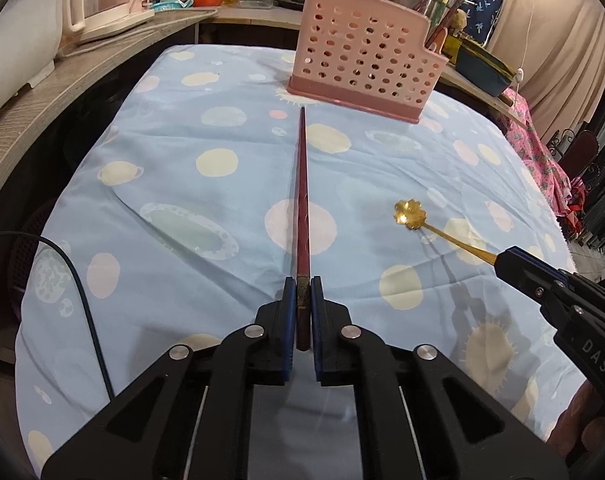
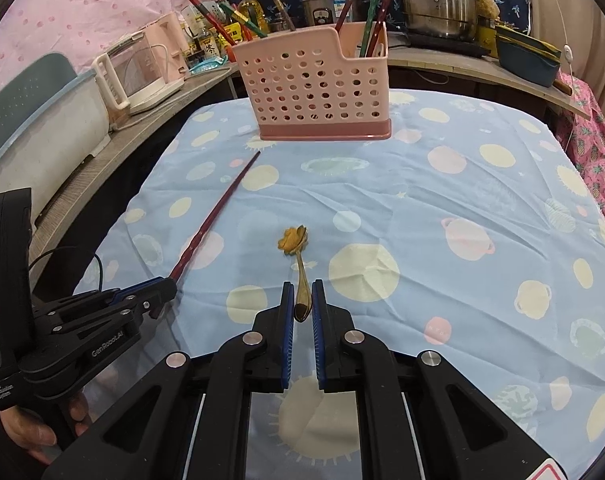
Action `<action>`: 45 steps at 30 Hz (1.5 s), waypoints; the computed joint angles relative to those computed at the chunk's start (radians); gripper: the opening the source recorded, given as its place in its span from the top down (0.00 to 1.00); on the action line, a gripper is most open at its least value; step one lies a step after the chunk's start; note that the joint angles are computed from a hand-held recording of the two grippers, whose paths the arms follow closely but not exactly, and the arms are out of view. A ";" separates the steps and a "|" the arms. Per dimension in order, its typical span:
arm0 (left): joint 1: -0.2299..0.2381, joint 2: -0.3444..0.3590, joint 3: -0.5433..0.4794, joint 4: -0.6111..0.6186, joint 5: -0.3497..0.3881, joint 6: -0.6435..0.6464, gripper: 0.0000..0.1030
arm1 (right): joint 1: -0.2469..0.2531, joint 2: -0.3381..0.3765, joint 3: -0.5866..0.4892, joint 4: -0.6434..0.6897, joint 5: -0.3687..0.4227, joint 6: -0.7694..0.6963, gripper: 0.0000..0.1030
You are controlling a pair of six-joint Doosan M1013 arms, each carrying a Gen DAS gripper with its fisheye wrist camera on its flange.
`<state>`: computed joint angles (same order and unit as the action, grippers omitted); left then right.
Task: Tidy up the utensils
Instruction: 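Lift the dark-red chopstick with the left tool while the right tool lifts the gold spoon, then carry the chopstick and spoon above the pink holder with both tools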
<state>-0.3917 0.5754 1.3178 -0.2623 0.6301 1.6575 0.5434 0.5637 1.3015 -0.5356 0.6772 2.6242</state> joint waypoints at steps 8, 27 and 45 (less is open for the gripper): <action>0.003 -0.051 0.005 -0.077 -0.064 0.071 0.93 | -0.002 -0.030 0.000 -0.074 -0.026 0.056 0.97; 0.003 -0.053 -0.047 -0.099 -0.075 0.092 0.93 | -0.032 -0.015 0.027 0.128 -0.009 -0.083 0.81; -0.001 -0.066 -0.015 -0.100 -0.059 0.081 0.93 | -0.009 0.010 0.037 0.116 0.025 -0.108 0.88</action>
